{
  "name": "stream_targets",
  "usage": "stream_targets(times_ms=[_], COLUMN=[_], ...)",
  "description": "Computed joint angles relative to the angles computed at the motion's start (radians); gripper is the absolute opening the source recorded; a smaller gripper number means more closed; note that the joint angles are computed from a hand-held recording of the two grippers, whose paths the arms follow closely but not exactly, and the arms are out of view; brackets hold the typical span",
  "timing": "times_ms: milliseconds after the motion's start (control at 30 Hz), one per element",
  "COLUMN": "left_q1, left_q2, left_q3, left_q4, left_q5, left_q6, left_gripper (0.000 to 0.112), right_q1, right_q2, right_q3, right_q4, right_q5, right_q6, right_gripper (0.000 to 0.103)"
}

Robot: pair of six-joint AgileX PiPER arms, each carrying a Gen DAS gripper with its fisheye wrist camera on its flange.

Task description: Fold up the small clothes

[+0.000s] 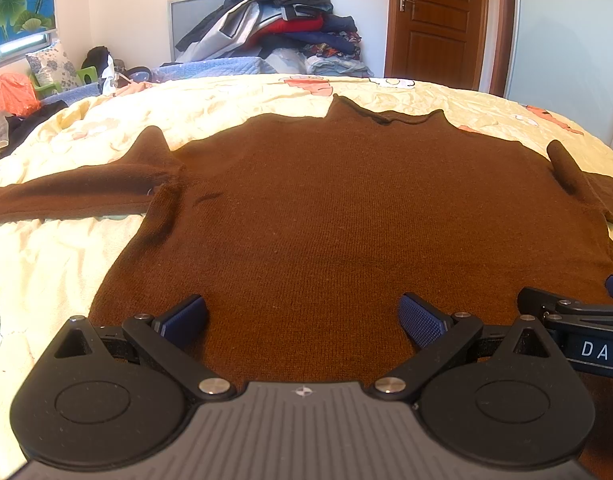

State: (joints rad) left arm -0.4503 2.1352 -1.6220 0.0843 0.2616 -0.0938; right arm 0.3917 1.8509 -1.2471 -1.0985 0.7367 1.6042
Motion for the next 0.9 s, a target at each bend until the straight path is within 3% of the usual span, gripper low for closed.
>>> stream_targets(times_ms=[900], left_q1=[-0.001], left_q2=[0.0], left_q3=[0.0], left_q4=[0.007], left_q5=[-0.001], left_q6=[-0.006], left_gripper=[0.103], right_q1=[0.0], right_q2=[-0.001], right_q3=[-0.001], right_q4=[0.002], right_q5=[0.0], right_q6=[-0.002], right_gripper=[0.103])
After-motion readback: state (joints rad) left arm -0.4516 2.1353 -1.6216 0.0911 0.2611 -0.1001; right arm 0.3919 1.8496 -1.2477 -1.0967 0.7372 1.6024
